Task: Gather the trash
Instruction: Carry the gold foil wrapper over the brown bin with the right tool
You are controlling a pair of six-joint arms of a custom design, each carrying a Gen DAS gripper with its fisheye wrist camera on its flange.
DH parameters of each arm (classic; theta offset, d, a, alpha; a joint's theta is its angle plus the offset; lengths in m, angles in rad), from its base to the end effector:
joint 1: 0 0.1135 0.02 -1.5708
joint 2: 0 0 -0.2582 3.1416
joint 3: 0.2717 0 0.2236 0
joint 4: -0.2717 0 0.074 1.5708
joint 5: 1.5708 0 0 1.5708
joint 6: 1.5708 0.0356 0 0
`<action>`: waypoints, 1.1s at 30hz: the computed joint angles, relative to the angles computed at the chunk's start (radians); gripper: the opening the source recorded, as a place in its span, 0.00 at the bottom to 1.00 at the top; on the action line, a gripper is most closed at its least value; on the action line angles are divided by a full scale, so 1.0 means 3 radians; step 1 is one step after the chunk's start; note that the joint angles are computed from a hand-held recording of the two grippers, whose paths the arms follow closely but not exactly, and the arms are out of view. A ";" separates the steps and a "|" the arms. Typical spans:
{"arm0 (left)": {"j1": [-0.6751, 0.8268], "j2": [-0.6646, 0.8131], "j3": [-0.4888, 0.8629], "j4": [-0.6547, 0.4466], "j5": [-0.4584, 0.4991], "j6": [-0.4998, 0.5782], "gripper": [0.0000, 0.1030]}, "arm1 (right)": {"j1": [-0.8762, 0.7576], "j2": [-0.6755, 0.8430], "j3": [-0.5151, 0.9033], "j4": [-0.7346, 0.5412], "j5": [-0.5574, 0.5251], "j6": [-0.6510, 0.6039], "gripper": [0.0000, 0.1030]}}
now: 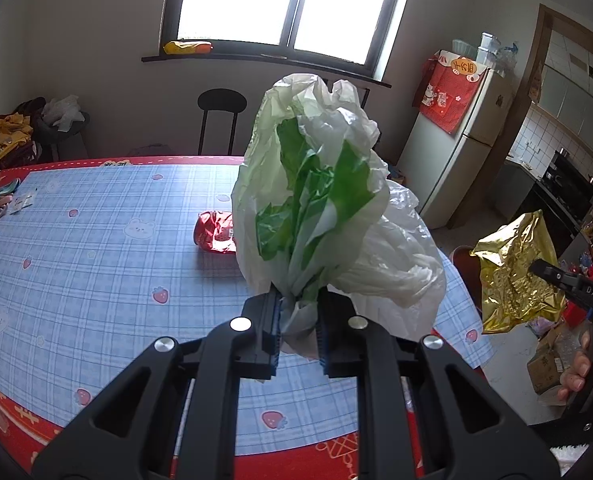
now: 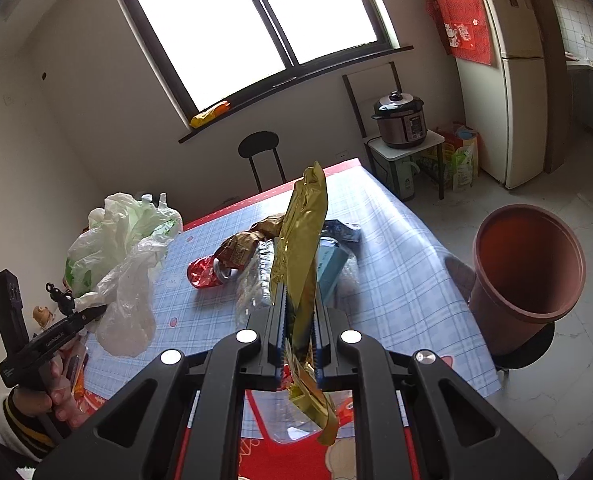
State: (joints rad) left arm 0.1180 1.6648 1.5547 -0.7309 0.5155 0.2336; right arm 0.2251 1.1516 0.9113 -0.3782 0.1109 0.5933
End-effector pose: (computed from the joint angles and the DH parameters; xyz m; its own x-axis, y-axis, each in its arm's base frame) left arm 0.3346 0.0220 0.3283 -0.6682 0.1236 -0.7337 0.3892 0.8985 -0.2031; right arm 0.2227 0.0469 0.2929 -0.5435 0.4456 -0.7114 0.2050 0.8923 0.4023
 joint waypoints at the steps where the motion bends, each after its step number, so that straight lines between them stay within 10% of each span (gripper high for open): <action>1: -0.0114 -0.0057 -0.0025 0.0017 -0.0060 -0.0103 0.17 | -0.0235 -0.0079 -0.0048 -0.0015 -0.0155 -0.0090 0.12; 14: -0.1821 -0.0242 -0.0199 0.0366 -0.1365 -0.1318 0.18 | -0.3413 0.0766 0.0219 -0.0108 -0.1885 -0.1875 0.12; 33: -0.2690 0.0174 0.0298 0.0077 -0.2107 -0.1770 0.18 | -0.3571 0.2438 0.1199 -0.0081 -0.1870 -0.2211 0.14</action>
State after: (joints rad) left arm -0.6891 1.7171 1.6442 -0.7078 -0.1165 -0.2973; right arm -0.8462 1.8830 1.2711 -0.4025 -0.4500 -0.0701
